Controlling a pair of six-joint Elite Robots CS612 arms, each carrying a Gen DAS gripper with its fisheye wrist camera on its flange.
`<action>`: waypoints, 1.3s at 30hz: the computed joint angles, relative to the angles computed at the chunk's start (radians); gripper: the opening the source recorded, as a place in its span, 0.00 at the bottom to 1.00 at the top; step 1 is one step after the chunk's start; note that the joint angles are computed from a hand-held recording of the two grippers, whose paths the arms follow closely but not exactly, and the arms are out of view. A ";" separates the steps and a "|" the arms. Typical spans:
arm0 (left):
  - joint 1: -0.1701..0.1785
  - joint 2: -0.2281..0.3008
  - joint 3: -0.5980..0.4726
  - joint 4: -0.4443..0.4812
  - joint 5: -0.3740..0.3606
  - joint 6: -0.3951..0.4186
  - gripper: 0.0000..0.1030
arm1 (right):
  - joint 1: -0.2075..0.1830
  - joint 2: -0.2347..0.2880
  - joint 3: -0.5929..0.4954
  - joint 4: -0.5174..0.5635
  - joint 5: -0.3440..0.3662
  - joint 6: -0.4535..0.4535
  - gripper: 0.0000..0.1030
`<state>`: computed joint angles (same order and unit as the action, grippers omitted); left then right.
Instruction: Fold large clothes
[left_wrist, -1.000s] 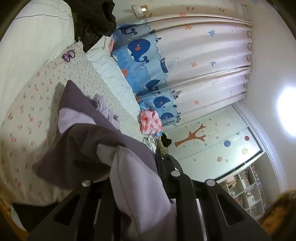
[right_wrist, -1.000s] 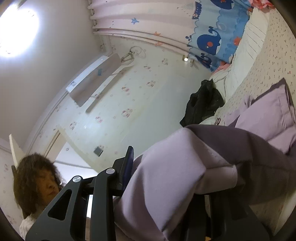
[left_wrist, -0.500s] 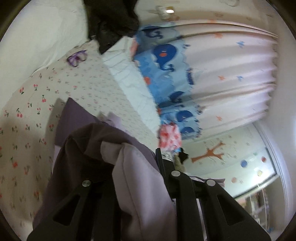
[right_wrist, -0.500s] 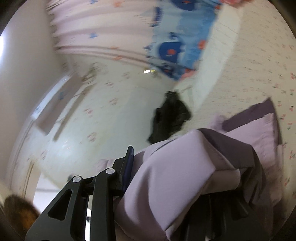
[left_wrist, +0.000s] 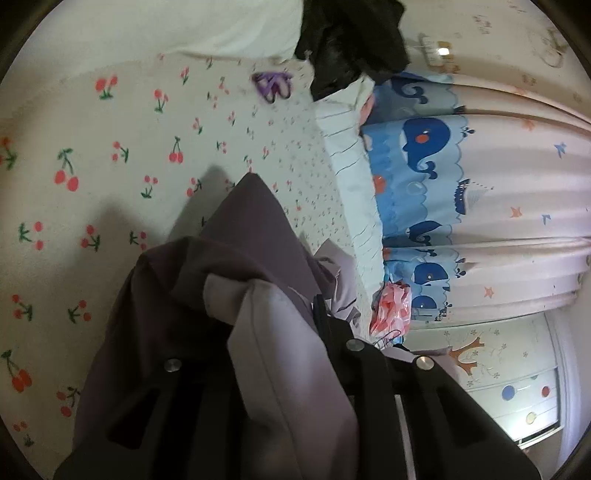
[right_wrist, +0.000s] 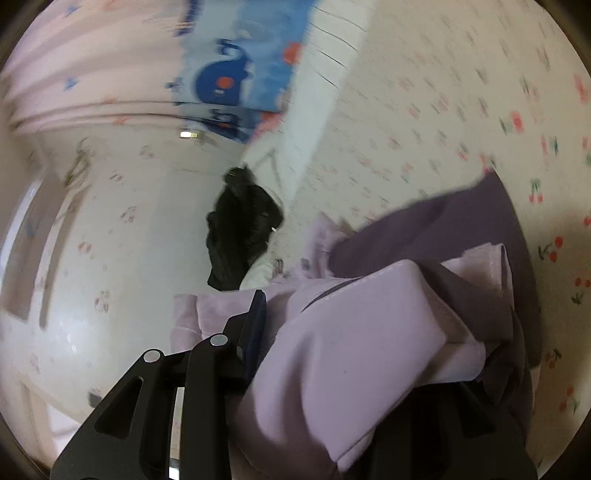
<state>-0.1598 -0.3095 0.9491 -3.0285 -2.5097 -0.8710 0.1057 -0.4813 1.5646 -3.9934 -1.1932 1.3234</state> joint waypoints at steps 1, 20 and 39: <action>0.000 -0.003 -0.003 0.016 -0.009 0.003 0.22 | -0.006 0.020 -0.012 -0.029 0.015 0.049 0.32; -0.067 -0.230 0.176 0.019 0.205 0.483 0.93 | 0.154 -0.224 0.060 0.485 -0.563 -0.519 0.94; -0.163 -0.103 -0.027 0.193 0.609 0.645 0.88 | 0.164 -0.042 -0.327 0.967 -0.779 -0.671 0.94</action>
<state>-0.3225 -0.4123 0.9216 -2.8356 -1.9005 -0.2265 0.2699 -0.5235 1.2376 -3.0267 -1.9725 0.6522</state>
